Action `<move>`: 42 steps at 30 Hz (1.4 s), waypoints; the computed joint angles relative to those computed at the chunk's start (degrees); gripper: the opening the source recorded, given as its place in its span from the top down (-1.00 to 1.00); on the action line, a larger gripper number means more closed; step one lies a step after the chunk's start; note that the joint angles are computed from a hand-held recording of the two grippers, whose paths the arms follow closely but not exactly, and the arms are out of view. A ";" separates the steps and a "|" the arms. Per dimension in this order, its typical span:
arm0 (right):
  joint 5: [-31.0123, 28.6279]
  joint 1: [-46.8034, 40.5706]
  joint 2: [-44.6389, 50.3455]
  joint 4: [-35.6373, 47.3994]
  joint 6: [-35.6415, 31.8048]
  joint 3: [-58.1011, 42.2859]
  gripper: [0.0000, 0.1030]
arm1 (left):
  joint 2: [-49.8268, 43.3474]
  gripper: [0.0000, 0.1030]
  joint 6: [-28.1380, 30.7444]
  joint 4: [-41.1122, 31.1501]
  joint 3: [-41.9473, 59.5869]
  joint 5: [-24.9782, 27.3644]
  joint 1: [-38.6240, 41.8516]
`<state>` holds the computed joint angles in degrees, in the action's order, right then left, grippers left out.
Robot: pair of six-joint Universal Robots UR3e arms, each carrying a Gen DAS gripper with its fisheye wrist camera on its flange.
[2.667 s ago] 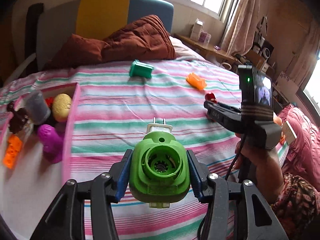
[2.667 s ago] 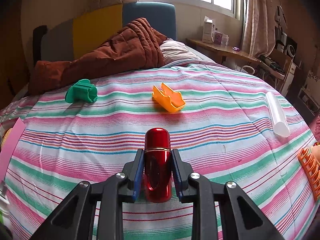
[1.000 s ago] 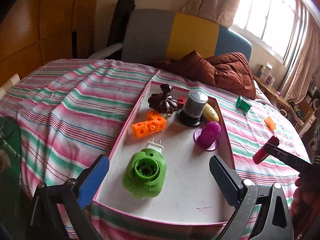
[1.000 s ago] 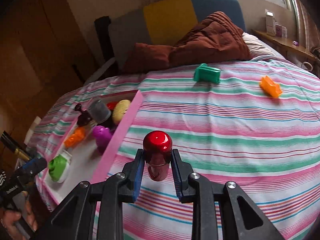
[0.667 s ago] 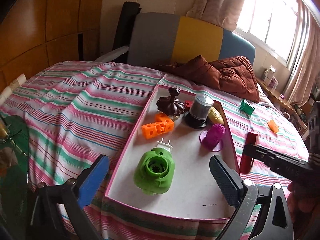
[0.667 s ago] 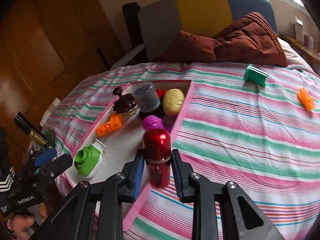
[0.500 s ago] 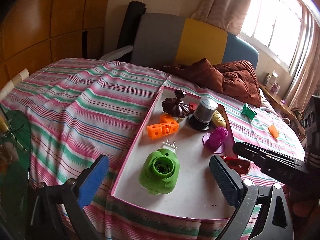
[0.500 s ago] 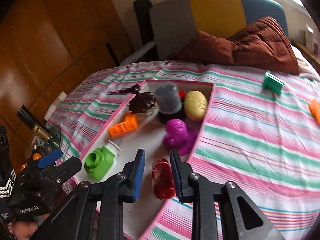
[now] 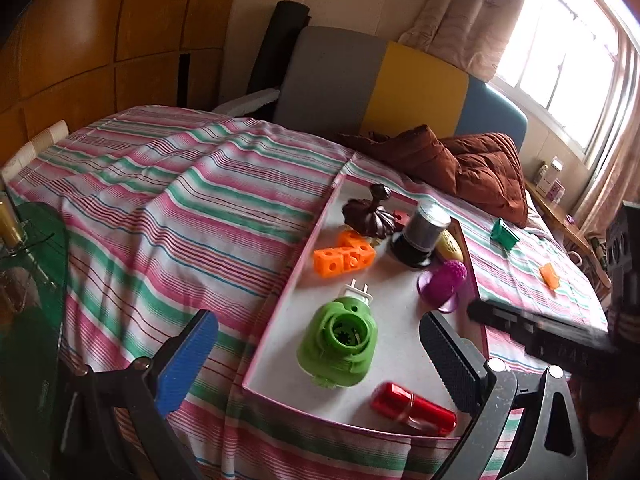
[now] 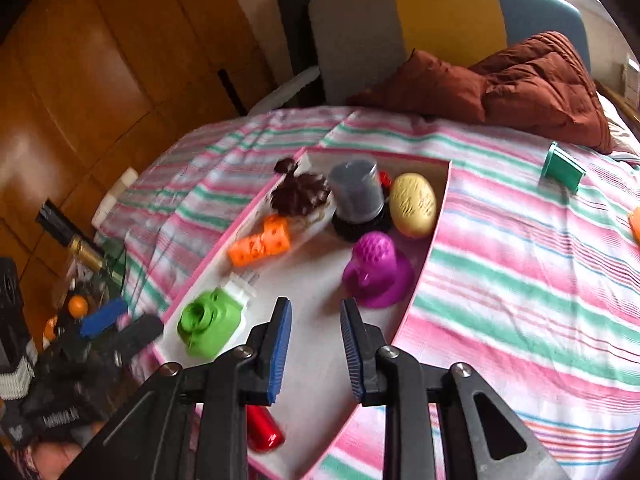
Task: Organize rigid objects
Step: 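Lower the red cylinder into the tray and open the right gripper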
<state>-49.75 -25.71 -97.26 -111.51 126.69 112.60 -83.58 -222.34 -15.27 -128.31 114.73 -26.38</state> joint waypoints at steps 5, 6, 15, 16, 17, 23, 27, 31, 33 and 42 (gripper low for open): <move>-5.76 4.40 0.78 10.29 -8.06 -4.43 0.50 | 3.05 -0.98 -2.02 1.44 -2.54 1.57 1.21; -7.49 5.93 1.76 12.09 -8.95 -5.82 0.50 | 3.67 -0.98 -2.37 1.24 -2.90 1.59 1.54; -15.57 12.45 8.87 18.56 -12.18 -14.27 0.44 | 6.27 -0.99 -2.80 0.24 -4.33 0.55 3.51; -16.13 12.87 9.70 18.33 -12.00 -14.99 0.43 | 6.19 -0.99 -2.61 0.20 -4.26 0.24 3.56; -16.34 13.01 10.60 19.19 -12.16 -16.06 0.42 | 6.22 -0.99 -2.50 0.08 -4.23 0.05 3.61; -25.08 16.11 10.56 7.03 -10.19 -13.19 0.47 | 6.12 -0.99 -2.70 0.23 -4.03 0.37 3.33; -23.81 14.88 12.13 6.08 -9.38 -14.54 0.49 | 6.27 -0.99 -2.95 0.24 -4.28 -0.32 3.85; -19.45 14.22 16.87 7.08 -4.20 -19.99 0.50 | 6.24 -0.99 -3.42 -0.39 -4.15 -0.37 3.91; -17.97 14.89 19.09 2.30 0.89 -21.29 0.50 | 6.29 -0.99 -3.43 -0.62 -4.18 -0.65 3.96; -9.24 11.63 23.21 -3.86 12.75 -24.87 0.42 | 4.35 -0.99 -3.14 -2.30 -2.05 0.70 1.33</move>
